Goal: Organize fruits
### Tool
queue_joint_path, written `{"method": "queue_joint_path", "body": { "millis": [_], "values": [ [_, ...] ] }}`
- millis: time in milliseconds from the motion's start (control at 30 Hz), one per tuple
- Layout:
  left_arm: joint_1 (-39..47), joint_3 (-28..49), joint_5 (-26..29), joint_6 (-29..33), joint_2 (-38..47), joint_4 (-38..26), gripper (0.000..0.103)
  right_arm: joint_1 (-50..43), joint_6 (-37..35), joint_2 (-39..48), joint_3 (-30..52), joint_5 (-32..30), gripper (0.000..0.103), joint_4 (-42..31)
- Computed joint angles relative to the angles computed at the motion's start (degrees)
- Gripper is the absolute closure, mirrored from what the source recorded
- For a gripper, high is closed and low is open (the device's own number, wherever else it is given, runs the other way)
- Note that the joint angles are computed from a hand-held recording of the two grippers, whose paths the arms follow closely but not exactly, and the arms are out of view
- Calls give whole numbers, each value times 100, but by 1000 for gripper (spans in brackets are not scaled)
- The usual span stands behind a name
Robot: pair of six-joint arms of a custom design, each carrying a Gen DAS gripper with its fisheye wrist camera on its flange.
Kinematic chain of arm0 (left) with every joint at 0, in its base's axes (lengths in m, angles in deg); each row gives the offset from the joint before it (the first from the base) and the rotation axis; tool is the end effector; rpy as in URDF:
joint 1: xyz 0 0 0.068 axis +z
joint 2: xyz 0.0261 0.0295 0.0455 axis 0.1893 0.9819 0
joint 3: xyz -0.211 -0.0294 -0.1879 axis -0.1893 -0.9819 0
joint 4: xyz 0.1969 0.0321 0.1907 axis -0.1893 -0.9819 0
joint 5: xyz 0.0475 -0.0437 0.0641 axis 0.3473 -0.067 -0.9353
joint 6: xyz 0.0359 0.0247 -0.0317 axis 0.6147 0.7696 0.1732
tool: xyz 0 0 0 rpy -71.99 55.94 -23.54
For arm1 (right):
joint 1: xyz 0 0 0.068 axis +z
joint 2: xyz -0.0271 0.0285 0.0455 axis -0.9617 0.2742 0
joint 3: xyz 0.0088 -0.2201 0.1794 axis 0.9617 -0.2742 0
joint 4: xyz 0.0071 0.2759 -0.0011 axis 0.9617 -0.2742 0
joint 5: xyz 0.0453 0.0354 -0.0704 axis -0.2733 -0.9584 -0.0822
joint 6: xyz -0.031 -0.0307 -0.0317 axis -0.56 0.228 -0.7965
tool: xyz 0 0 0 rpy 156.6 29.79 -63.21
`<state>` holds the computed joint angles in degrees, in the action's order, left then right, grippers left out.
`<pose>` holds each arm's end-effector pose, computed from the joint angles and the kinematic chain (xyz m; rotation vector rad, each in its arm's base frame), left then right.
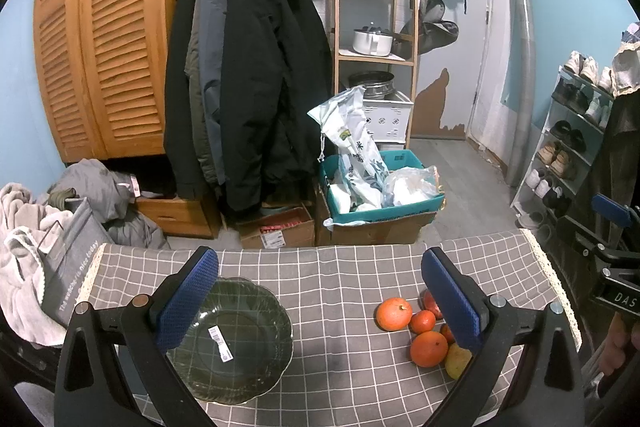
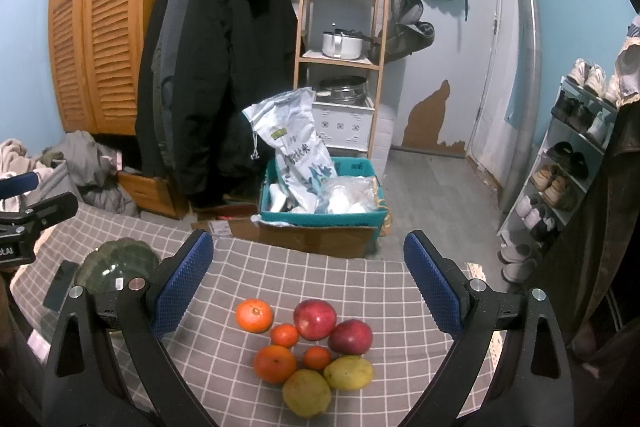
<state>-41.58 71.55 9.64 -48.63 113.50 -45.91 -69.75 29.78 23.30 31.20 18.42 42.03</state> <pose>0.1634 -0.1675 0.3012 -0.4122 2.1554 0.1821 0.2500 0.0303 0.3344 -0.5884 2.0779 0.2197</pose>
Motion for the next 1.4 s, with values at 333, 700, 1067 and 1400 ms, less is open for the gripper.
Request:
{"method": "queue_joint_path", "body": {
  "millis": [333,700,1067,1400],
  "values": [
    [29,-57,88,170,112,173,1,70,46,50,82,96,9,-40],
    [245,-201,470,503,467,666,1,-248,-183,465,29,218,9,47],
    [623,-398,1123,992,956,1387,1,-290,-386,1250,244,578,9,-267],
    [1032,-445,1742,1346,1489,2070,1,-293,-521,1979,181,1073,9,-109]
  ]
}}
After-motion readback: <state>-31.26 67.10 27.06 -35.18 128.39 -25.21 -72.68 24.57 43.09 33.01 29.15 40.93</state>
